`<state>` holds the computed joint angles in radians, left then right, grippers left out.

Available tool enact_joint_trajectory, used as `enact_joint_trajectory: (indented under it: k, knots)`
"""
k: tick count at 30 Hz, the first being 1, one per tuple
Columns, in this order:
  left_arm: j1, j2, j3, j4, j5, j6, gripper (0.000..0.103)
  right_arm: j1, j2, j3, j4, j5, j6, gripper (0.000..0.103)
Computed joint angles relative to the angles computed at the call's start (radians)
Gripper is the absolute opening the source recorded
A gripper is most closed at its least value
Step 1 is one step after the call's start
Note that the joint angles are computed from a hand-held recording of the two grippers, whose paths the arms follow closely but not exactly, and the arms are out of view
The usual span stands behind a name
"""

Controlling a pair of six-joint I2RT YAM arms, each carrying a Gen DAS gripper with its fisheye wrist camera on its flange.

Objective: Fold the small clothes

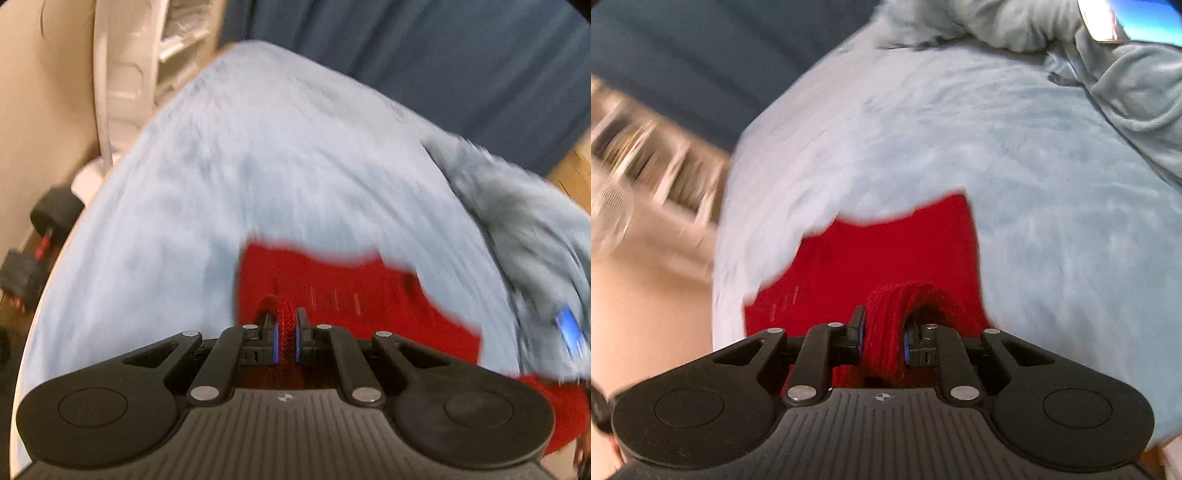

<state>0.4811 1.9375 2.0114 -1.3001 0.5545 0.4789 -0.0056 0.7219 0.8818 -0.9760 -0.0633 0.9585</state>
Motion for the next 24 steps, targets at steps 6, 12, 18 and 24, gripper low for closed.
enact_joint_trajectory:
  k: [6, 12, 18, 24]
  knots:
    - [-0.175, 0.258, 0.224, 0.225, -0.261, -0.382, 0.086, -0.298, 0.142, -0.175, 0.356, -0.098, 0.084, 0.065]
    - [-0.176, 0.158, -0.099, 0.403, -0.236, -0.144, 0.086, -0.152, 0.065, -0.386, 0.481, 0.11, -0.025, 0.066]
    - [-0.287, 0.05, -0.436, 0.657, -0.378, 0.036, 0.086, -0.014, 0.283, -0.423, 0.676, 0.286, -0.06, 0.066]
    - [-0.266, 0.013, -0.492, 0.731, -0.288, 0.028, 0.006, 0.125, 0.31, -0.343, 0.65, 0.451, -0.164, 0.013]
